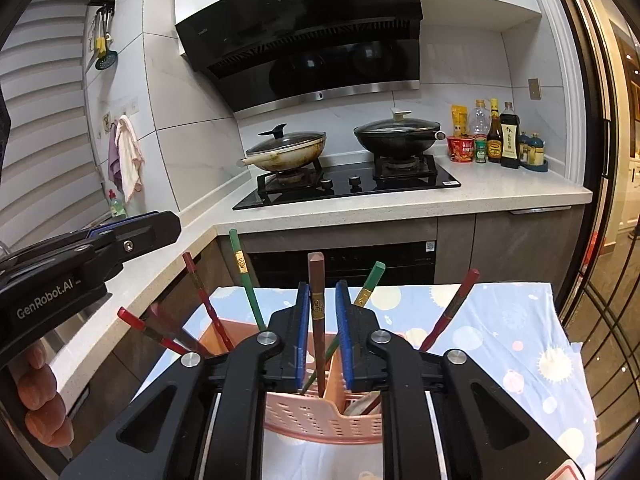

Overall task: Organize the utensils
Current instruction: 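Open both tools to drop the chopsticks into the pink holder, then move both open tools back down to the red chopstick and gold spoon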

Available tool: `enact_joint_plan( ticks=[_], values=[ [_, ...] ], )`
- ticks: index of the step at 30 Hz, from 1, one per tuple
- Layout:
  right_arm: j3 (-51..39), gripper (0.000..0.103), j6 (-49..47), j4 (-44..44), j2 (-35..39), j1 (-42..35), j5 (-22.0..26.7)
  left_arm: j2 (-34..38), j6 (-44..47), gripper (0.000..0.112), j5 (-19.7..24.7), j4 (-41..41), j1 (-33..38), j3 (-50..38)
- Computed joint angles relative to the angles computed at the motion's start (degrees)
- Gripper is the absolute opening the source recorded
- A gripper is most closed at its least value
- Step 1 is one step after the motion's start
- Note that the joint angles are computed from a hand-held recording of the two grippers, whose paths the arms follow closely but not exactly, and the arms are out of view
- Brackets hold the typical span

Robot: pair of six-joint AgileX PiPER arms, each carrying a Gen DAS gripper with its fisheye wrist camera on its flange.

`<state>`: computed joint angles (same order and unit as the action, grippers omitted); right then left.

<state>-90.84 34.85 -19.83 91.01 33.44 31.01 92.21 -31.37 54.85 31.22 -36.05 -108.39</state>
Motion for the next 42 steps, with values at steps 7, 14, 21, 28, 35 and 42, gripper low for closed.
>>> enact_joint_plan(
  ticks=[7, 14, 21, 28, 35, 42],
  values=[
    [5.1, 0.033, 5.2, -4.5, -4.5, 0.9, -1.2, -3.9, -5.3, 0.05, -0.4, 5.1, -2.2, 5.6],
    [12.3, 0.038, 10.1, -8.1, -10.4, 2.4, -1.4, -10.3, -12.0, 0.068, -0.5, 10.4, -5.6, 14.3],
    [21.5, 0.039, 17.9, -14.6, -17.4, 7.9, 2.4, -16.8, -19.9, 0.074, 0.4, 13.6, -10.0, 25.6],
    [33.7, 0.039, 29.9, -22.4, -25.5, 19.3, 9.5, -23.4, -32.4, 0.086, 4.6, 17.1, -18.5, 40.0],
    [46.9, 0.041, 48.9, -27.9, -32.0, 36.9, 18.5, -26.9, -44.8, 0.089, 9.1, 15.6, -28.4, 52.9],
    [53.0, 0.041, 67.6, -30.1, -30.7, 58.9, 30.5, -26.4, -56.5, 0.09, 12.3, 14.0, -39.7, 60.7]
  ],
)
